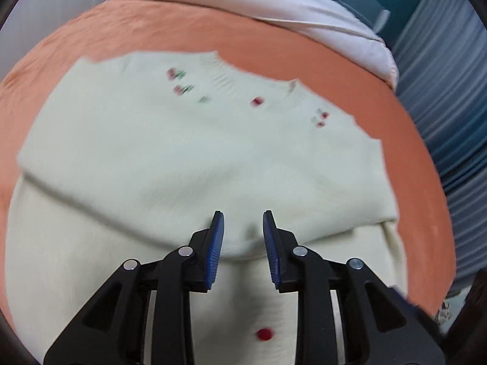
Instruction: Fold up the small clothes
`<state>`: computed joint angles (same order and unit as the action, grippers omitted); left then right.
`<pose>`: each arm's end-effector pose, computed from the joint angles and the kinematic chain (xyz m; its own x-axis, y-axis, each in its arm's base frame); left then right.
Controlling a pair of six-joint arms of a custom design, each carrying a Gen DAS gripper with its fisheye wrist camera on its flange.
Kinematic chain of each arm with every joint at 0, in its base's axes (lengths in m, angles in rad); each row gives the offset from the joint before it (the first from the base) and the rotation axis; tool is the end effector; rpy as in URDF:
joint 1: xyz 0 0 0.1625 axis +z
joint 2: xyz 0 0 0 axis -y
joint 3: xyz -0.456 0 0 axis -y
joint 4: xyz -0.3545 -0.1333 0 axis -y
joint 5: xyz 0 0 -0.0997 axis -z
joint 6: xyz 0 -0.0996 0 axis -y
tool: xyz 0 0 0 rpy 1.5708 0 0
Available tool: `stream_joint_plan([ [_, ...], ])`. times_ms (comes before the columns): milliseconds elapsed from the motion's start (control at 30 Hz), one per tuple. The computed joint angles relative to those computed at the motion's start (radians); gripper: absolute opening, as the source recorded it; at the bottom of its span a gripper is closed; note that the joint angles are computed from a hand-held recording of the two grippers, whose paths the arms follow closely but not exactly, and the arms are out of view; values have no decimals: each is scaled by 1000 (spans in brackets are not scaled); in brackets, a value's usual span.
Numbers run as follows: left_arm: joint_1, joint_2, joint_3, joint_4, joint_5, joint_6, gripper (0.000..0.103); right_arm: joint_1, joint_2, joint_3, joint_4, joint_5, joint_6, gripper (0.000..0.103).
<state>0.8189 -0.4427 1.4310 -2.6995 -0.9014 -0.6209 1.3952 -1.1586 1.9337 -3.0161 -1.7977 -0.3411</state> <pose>-0.3470 -0.6567 -0.0016 -0.9076 -0.0367 -0.4183 0.1824 0.8629 -0.4713 0.0089 -0.5849 0.3181 -0.9269 0.0319 0.3739 -0.1838 0.8302 -0.5264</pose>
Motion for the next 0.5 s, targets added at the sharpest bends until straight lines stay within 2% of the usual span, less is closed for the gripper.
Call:
stream_joint_plan([
  [67,8,-36,65,-68,1,-27,27,1,18,-40,16,23,-7,51],
  [100,12,-58,102,-112,13,-45,31,3,38,-74,35,34,-12,56],
  [133,15,-77,132,-147,35,-74,43,5,57,-101,46,35,-10,65],
  [200,26,-117,198,-244,102,-142,61,2,97,-162,92,42,29,66],
  [267,54,-148,218,-260,121,-198,61,-7,127,-206,145,68,90,66],
  [333,89,-170,223,-249,98,-259,61,-4,150,-216,140,56,115,66],
  [400,111,-188,253,-279,94,-293,60,5,163,-209,129,54,105,54],
  [433,117,-195,268,-300,95,-300,56,23,175,-216,126,21,80,29],
  [467,123,-196,269,-321,93,-298,55,40,181,-225,126,-1,48,10],
  [500,126,-197,265,-336,92,-293,49,57,179,-244,134,18,19,10],
])
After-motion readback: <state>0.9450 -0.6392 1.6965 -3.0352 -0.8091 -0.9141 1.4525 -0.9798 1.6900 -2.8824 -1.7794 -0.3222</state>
